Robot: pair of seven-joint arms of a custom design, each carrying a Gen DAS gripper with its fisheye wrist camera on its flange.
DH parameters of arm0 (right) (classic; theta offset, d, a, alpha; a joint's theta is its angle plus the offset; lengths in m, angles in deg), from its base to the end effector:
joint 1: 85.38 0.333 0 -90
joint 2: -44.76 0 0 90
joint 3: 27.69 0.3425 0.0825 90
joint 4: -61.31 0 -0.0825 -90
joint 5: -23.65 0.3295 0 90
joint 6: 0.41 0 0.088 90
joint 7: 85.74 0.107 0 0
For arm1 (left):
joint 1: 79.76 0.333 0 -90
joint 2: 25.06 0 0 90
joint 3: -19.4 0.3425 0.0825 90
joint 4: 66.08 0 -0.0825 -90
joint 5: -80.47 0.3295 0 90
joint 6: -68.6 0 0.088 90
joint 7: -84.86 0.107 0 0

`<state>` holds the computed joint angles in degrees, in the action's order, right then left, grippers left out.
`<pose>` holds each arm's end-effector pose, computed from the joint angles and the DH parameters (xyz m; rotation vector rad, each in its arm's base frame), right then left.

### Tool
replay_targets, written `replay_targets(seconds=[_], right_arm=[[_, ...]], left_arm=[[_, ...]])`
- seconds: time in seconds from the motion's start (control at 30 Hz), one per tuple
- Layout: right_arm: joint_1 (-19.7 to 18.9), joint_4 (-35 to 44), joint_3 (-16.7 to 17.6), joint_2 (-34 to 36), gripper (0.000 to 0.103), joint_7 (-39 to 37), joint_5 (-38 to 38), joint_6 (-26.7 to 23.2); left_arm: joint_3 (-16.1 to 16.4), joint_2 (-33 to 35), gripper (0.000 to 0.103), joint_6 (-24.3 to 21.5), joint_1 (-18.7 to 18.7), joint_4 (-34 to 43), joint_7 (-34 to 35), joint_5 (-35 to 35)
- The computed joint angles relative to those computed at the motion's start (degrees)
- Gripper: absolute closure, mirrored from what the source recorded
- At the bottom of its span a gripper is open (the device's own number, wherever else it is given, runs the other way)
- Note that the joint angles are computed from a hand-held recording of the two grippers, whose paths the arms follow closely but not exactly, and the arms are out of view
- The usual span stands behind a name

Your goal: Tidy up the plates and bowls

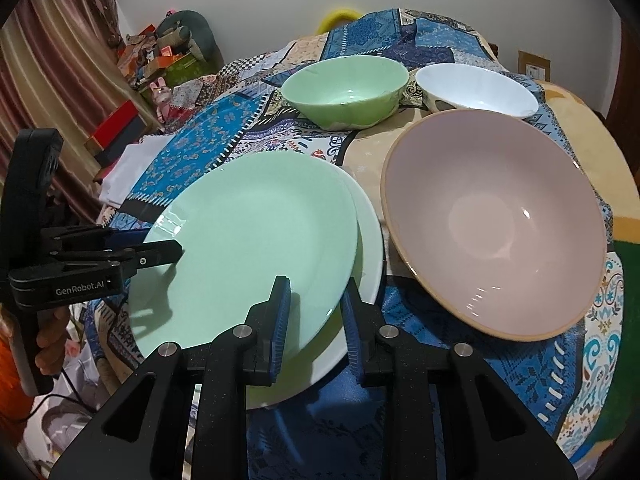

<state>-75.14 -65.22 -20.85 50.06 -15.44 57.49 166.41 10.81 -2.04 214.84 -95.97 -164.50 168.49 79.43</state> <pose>0.5274 0.1246 0.4632 -1.8552 1.6745 -0.2674 0.6039 -0.2622 0.4567 -1.7538 2.3390 -0.6152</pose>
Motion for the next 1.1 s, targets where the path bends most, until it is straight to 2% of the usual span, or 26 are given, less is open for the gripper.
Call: replay_targets(seconds=[0.13, 0.23, 0.33, 0.43, 0.6, 0.7, 0.77, 0.8, 0.87, 0.97, 1.1], right_arm=[[0.0, -0.6, 0.1, -0.5, 0.082, -0.8, 1.0, 0.6], [0.2, -1.1, -0.2, -1.0, 0.082, -0.7, 1.1, 1.3], [0.9, -2.4, -1.3, -1.8, 0.081, 2.9, -3.6, 3.3], [0.2, -2.4, -1.0, -2.6, 0.080, -0.6, 0.8, 3.1], [0.7, -3.2, -2.4, -4.9, 0.079, -4.8, 5.8, 4.7], [1.3, -3.8, -3.8, -6.0, 0.079, -4.9, 5.6, 6.2], [1.5, -4.4, -4.9, -6.9, 0.079, -4.2, 4.6, 7.3], [1.7, -4.6, -5.3, -7.3, 0.079, -3.8, 4.2, 7.7], [2.0, -4.9, -6.5, -8.0, 0.077, -3.2, 3.6, 8.3], [2.2, -5.6, -8.0, -8.7, 0.069, -1.6, 1.8, 9.8], [0.8, -7.3, -9.1, -9.0, 0.046, 5.7, -6.1, 12.6]], left_arm=[[0.0, -0.5, 0.063, 0.1, 0.0, -0.3, 0.2, 0.2], [0.6, -1.8, 0.063, 1.8, -0.4, -1.6, -0.4, 1.4], [0.8, -2.7, 0.063, 2.1, -0.6, -1.9, -1.1, 2.4], [0.9, -3.5, 0.061, 2.4, -1.0, -1.8, -2.0, 3.4], [0.6, -4.1, 0.054, 4.0, -2.0, -0.3, -3.6, 5.4], [0.0, -3.3, 0.053, 3.5, -2.8, 2.5, -4.0, 5.4], [-0.2, -2.7, 0.046, 3.4, -3.3, 4.1, -4.2, 5.3], [-0.1, -2.4, 0.036, 3.6, -3.7, 4.8, -4.8, 5.5], [0.7, -1.8, 0.030, 5.3, -5.1, 5.5, -6.6, 7.1], [0.5, 0.2, 0.026, 4.3, -6.1, 9.0, -6.9, 7.7], [0.0, 4.7, 0.026, -0.2, -7.0, 16.2, -6.6, 6.4]])
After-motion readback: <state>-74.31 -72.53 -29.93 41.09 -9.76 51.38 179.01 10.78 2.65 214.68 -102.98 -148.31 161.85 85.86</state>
